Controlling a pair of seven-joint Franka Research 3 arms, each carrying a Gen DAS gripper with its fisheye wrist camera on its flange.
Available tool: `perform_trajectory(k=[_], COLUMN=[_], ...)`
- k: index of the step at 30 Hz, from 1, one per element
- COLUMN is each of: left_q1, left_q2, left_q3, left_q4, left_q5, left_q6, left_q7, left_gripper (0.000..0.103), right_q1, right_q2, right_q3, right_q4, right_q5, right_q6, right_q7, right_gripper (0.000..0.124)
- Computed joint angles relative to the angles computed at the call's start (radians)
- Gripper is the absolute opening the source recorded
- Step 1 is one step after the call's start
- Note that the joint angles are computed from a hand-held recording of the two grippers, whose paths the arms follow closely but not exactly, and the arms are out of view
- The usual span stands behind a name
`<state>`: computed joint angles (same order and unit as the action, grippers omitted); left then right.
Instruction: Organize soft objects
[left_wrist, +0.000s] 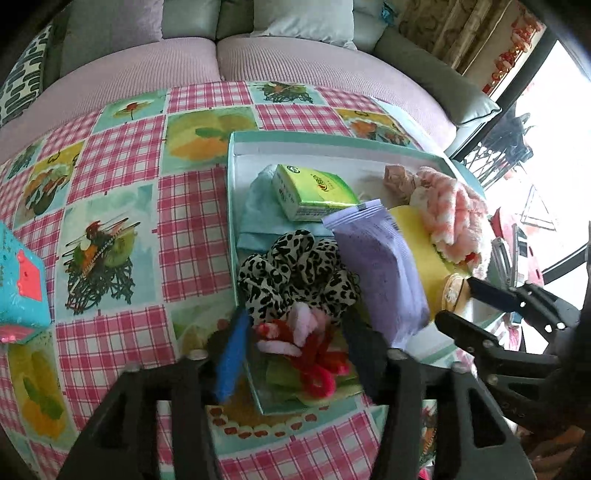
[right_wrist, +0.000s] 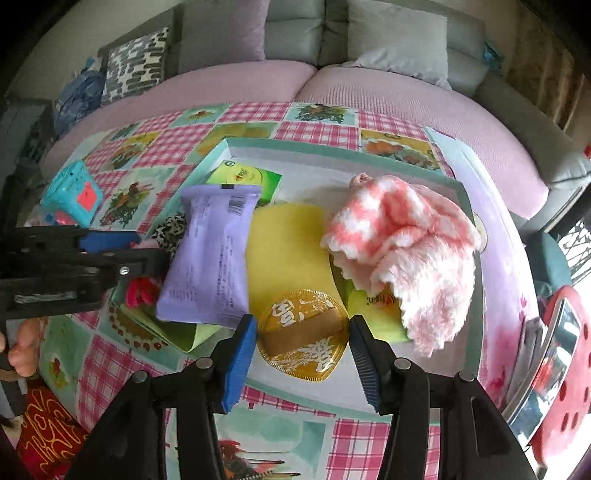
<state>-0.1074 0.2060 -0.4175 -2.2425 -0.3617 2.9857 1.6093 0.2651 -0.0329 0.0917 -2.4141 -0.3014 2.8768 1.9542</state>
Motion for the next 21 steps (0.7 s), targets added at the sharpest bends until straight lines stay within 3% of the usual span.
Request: perform_trajectory(k=[3,6,7,10,13,17,21], left_q1=[0.020,-0.030,-0.053,-0.103,-0.121,-0.091,-0.052], left_q2=[-0.041,-0.077,-0.090,-0.128,-0.159,-0.195,-0.230], left_q3=[-0.018,0.048,0.083,0.171,0.239,0.256,0.249], left_q4=[-0.031,-0.066,-0.084,-0.142,-0.193,-0.242,-0.291], left_q5=[-0.057,0.004,0.060,0.260,0.512,0.713,0.830], left_q6=[0.003,0.008,0.014,0.033,0.048,0.044,0.044], left_q7=[0.029,-0.050,-0.108,-0.302,-0.524,-0.702,-0.801], left_gripper=[0.065,0.067,0.068,0.084,0.085,0.095,0.095], right_q1=[-0.004,-0.007,-0.008,-0.005,0.001,0.015,0.029], right_q2=[-0.014,-0.028,-0.032,-0.040,-0.051,-0.062,-0.064], right_q3=[0.003,0.014,0.019,0.035,0.050,0.068,0.080], right_q4=[-0.011,-0.015,-0.017,-0.015,-0.021,-0.030,-0.033], right_q5=[-0.015,-0.044,-0.055,-0.072,-0.097,-0.102,-0.104], right_q6=[0.000,-0.017,-0.021,-0.045,-0.055,-0.058,-0.060], right_q7=[0.034,0.083,0.101,0.148,0.202,0.258,0.292], right_gripper=[0.058,0.068,0.068,0.069,0.079,0.081,0.087])
